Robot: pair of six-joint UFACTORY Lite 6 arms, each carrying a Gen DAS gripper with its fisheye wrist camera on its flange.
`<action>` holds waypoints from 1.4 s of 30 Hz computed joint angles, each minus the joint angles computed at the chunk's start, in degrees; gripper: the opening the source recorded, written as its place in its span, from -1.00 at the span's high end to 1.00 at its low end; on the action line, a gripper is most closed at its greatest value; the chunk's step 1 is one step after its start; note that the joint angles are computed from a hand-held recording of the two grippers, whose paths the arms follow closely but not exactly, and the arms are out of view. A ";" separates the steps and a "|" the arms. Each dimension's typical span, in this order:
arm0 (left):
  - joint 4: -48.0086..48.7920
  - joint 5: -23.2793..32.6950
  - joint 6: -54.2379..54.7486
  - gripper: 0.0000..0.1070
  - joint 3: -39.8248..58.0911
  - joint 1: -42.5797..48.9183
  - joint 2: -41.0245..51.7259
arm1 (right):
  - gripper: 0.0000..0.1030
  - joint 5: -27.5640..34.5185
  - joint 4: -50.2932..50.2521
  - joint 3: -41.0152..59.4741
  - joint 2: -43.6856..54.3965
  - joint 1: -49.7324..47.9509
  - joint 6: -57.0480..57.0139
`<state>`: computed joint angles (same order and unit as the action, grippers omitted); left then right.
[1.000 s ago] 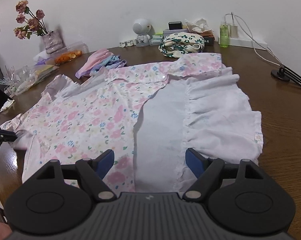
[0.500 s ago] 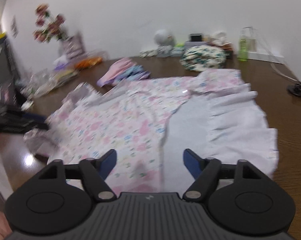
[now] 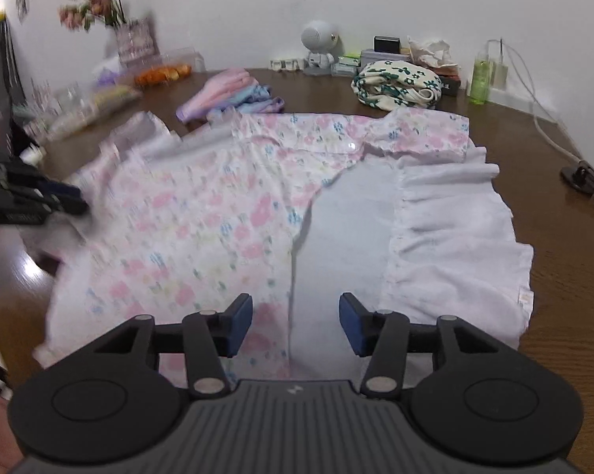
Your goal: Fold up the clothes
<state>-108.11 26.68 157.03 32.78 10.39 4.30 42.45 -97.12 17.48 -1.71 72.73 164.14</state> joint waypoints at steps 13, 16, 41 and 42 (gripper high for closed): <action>-18.40 -1.41 17.82 0.64 2.14 -4.68 6.26 | 0.17 -18.03 -9.48 37.51 26.95 -30.99 -31.09; -16.43 -0.30 17.65 0.64 1.90 -3.49 6.34 | 0.17 -19.37 -8.12 42.75 32.53 -34.98 -35.34; -5.04 3.72 5.62 0.50 -2.85 -3.15 -1.35 | 0.10 -14.92 -14.52 6.74 -0.10 -17.95 -13.76; -7.41 3.24 7.50 0.45 -2.98 -3.84 -0.76 | 0.10 -13.14 -12.22 4.85 -0.72 -14.52 -12.73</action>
